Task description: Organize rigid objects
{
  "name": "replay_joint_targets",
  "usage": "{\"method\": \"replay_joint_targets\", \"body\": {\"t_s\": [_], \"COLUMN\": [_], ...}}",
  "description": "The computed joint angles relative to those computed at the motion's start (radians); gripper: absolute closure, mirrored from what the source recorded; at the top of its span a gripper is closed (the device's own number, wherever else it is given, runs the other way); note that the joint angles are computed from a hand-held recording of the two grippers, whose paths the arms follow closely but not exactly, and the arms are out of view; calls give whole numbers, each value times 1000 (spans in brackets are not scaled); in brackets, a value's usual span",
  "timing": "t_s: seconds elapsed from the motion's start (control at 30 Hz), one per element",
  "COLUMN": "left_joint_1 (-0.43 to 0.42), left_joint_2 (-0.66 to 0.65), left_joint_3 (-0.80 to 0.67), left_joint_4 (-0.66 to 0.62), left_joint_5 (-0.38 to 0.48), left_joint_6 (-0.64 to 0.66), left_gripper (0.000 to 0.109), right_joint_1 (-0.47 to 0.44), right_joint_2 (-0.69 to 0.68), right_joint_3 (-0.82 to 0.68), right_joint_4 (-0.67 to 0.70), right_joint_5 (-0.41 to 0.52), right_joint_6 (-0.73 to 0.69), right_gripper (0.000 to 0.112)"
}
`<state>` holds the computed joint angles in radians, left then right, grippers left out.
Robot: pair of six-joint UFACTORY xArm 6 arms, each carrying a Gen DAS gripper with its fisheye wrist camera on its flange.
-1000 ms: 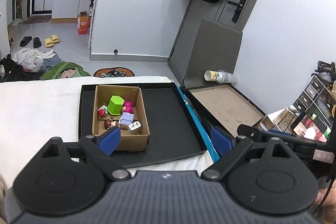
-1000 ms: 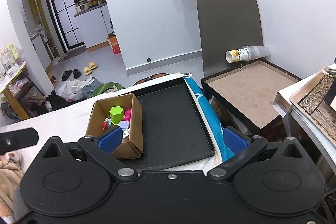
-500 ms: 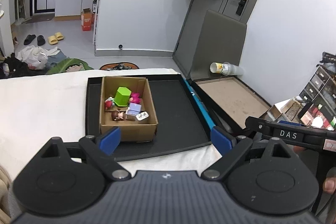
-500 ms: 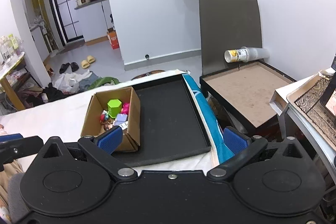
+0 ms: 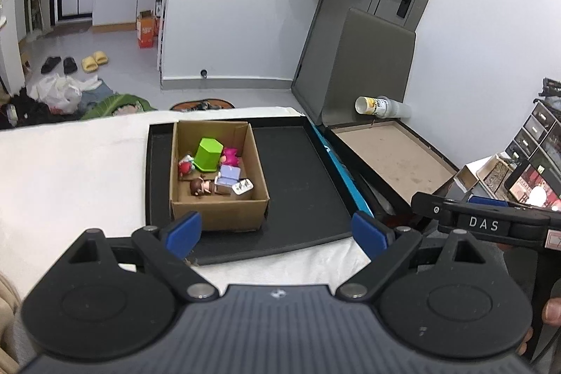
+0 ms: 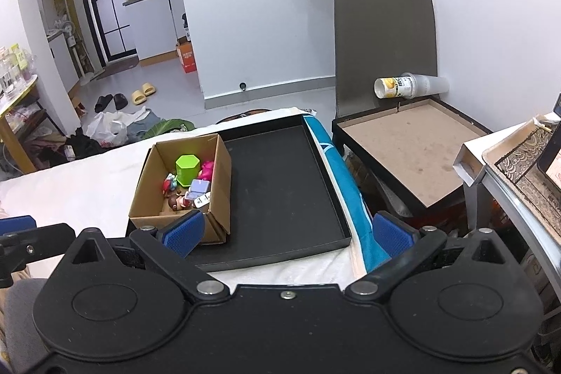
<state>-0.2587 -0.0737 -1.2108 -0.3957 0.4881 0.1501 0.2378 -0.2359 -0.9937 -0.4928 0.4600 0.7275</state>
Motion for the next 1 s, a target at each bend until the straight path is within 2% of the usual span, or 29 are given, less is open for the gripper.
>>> {"method": "replay_joint_targets", "body": {"t_s": [0.07,0.33,1.0], "left_joint_1": [4,-7,-8], "left_joint_2": [-1,0,5], "left_joint_3": [2,7,2], "left_joint_4": [-17,77,40], "left_joint_5": [2,-8,4], "left_joint_6": [4,-41,-26], "left_gripper": [17,17,17], "right_joint_1": [0,3,1], "right_joint_2": [-2,-3,-6], "right_joint_3": [-1,1,6], "right_joint_4": [-3,21,27], "right_joint_5": [0,0,3], "right_joint_6": [3,-20,-19], "right_gripper": [9,9,9]}}
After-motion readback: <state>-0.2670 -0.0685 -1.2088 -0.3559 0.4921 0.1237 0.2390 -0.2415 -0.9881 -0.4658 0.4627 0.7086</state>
